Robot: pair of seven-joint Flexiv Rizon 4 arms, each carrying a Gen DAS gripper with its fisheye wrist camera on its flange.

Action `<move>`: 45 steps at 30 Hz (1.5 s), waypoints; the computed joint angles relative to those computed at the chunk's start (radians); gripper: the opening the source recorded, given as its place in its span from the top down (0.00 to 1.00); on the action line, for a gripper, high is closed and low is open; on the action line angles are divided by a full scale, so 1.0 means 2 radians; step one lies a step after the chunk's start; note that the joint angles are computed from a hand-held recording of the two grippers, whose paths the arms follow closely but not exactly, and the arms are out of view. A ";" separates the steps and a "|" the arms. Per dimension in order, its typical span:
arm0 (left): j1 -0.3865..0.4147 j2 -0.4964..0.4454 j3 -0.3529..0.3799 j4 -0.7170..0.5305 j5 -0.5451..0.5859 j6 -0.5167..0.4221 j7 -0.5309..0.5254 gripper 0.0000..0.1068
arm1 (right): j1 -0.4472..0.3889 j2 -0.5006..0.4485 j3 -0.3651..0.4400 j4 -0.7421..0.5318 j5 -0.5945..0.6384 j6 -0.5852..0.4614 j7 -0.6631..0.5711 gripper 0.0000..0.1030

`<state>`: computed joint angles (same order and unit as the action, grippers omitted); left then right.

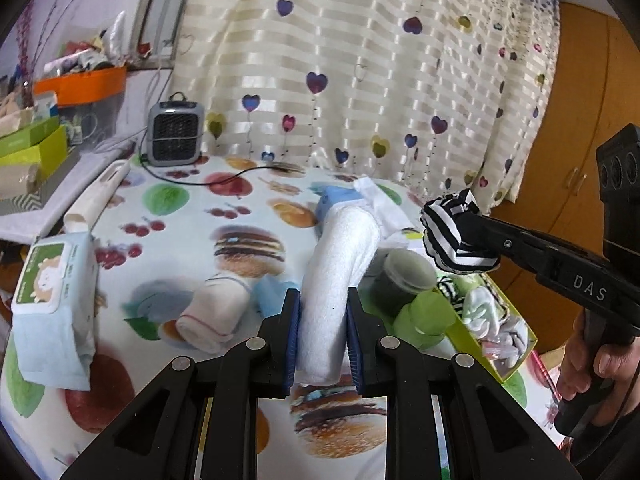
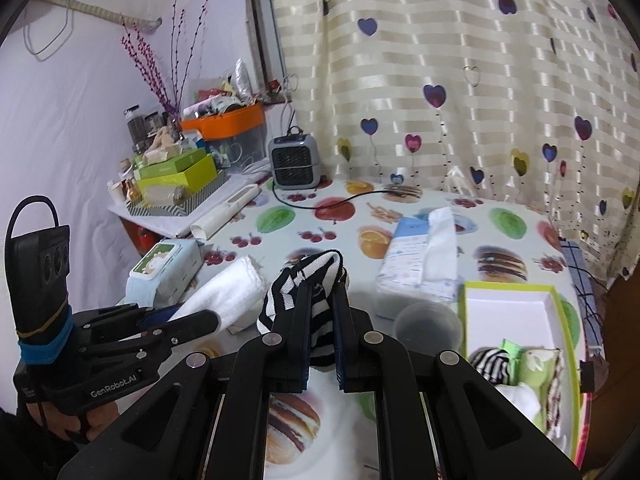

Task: Organize soft objects
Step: 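Lift the towel and striped cloth and carry both over the white tray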

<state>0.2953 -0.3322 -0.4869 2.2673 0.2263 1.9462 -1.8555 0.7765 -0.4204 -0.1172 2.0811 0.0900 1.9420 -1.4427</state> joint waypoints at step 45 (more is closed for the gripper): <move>-0.191 -0.070 0.063 -0.145 -0.127 -0.073 0.136 0.81 | -0.162 0.009 0.052 0.036 0.028 0.049 0.023 0.90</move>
<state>-0.0875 -0.4715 -0.3618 1.9766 -0.0280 1.8000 -1.5826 0.4525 -0.4023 -0.0130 2.1525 0.1457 2.0404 -1.3969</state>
